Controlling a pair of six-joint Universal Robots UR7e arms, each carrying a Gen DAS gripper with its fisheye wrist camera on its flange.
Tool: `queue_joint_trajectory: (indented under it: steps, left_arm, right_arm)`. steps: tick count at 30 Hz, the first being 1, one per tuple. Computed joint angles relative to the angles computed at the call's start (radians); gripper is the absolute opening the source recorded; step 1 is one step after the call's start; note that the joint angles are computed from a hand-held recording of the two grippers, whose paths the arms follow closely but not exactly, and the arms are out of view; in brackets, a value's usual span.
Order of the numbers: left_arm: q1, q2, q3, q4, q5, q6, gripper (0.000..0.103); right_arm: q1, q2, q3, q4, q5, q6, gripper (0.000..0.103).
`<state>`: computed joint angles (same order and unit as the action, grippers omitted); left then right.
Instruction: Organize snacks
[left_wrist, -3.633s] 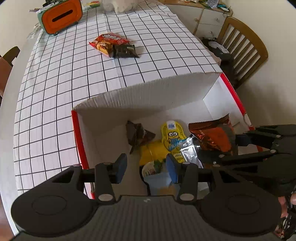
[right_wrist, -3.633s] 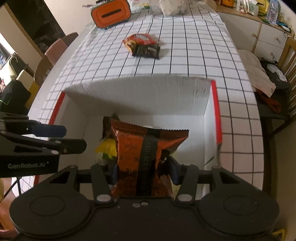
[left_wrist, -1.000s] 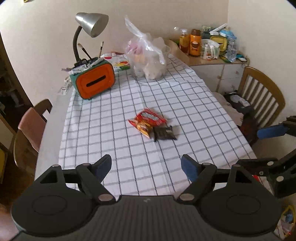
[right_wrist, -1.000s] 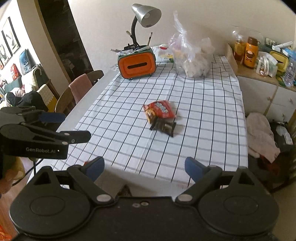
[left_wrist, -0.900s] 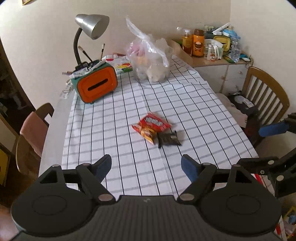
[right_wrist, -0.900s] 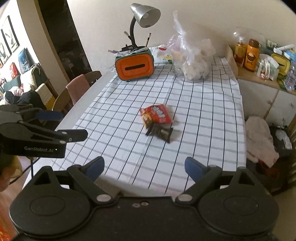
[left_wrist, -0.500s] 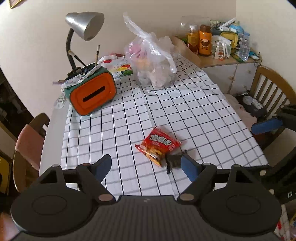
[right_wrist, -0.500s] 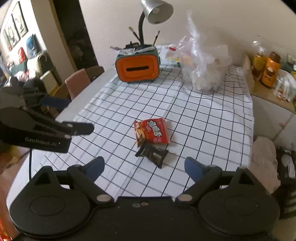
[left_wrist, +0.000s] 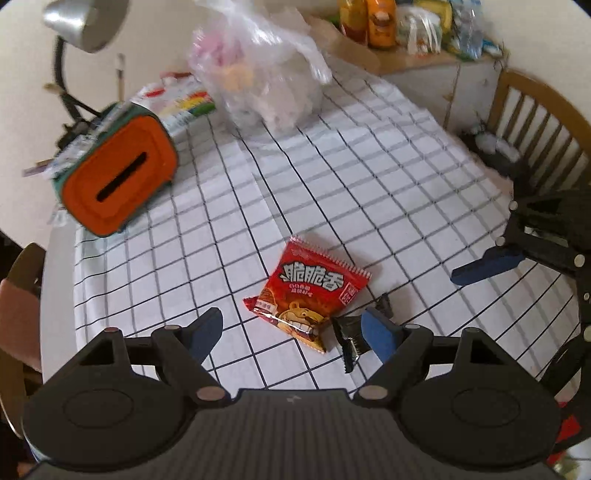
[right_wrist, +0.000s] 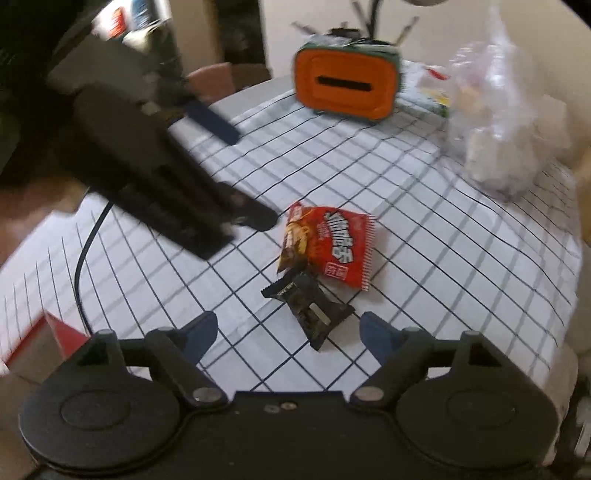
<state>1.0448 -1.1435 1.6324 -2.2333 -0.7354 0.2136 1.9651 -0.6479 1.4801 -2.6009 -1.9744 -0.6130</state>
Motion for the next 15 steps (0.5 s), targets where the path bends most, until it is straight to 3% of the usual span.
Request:
queue_joint_trajectory:
  steps: [3, 11, 15]
  left_arm:
    - [0.016, 0.037, -0.015, -0.02, 0.023, 0.038, 0.082]
    - [0.059, 0.103, -0.076, -0.02, -0.012, 0.132, 0.082]
    - [0.077, 0.131, -0.114, 0.001, -0.026, 0.155, 0.082]
  right_arm:
    - [-0.016, 0.038, -0.028, 0.01, -0.004, -0.051, 0.081]
    - [-0.052, 0.121, -0.105, 0.004, 0.027, -0.199, 0.074]
    - [-0.064, 0.151, -0.144, 0.046, 0.039, -0.245, 0.065]
